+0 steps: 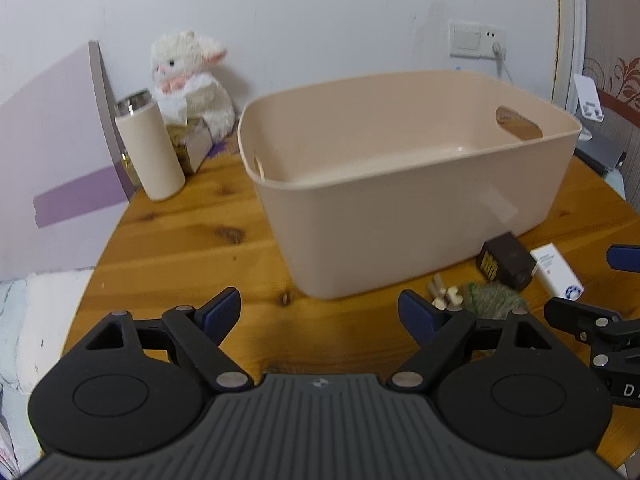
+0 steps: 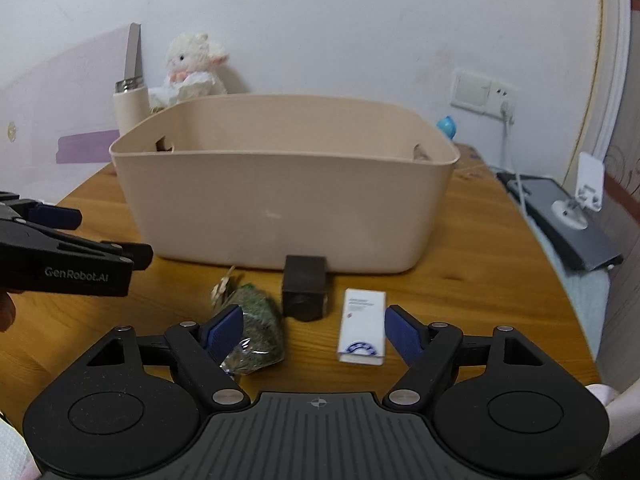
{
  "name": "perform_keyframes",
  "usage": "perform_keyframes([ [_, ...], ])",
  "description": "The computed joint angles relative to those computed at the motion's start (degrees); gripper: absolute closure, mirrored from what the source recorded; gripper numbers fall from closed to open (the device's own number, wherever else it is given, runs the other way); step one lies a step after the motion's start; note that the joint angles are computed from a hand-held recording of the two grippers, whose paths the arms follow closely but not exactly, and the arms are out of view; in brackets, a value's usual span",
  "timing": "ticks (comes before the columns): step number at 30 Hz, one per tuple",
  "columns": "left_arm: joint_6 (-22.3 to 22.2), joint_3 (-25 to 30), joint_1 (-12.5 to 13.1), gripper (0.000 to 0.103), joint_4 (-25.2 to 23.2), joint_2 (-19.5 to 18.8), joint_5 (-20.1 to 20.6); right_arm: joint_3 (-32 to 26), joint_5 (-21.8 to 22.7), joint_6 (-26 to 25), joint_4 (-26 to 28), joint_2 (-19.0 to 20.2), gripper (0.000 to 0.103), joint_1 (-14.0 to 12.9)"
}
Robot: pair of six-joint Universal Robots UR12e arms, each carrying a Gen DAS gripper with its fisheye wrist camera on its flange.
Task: Organize objects
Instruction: 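Return both tools to the table and approach the keys and green mesh bag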
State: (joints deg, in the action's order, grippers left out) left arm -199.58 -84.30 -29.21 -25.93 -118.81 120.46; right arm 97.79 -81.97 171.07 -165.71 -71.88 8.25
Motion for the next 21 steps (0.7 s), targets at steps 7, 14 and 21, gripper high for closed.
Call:
perform_keyframes([
  [7, -1.4, -0.7, 0.5, 0.016, -1.4, 0.0, -0.7, -1.5, 2.3, 1.2, 2.8, 1.4, 0.028, 0.2],
  [14, -2.1, -0.5, 0.9, 0.016, -1.8, -0.2, -1.8, -2.2, 3.0, 1.9, 3.9, 2.5, 0.03, 0.4],
  [21, -3.1, 0.0, 1.1, 0.016, -0.1, -0.7, -4.2, -2.5, 2.4, 2.6, 4.5, 2.6, 0.037, -0.1],
])
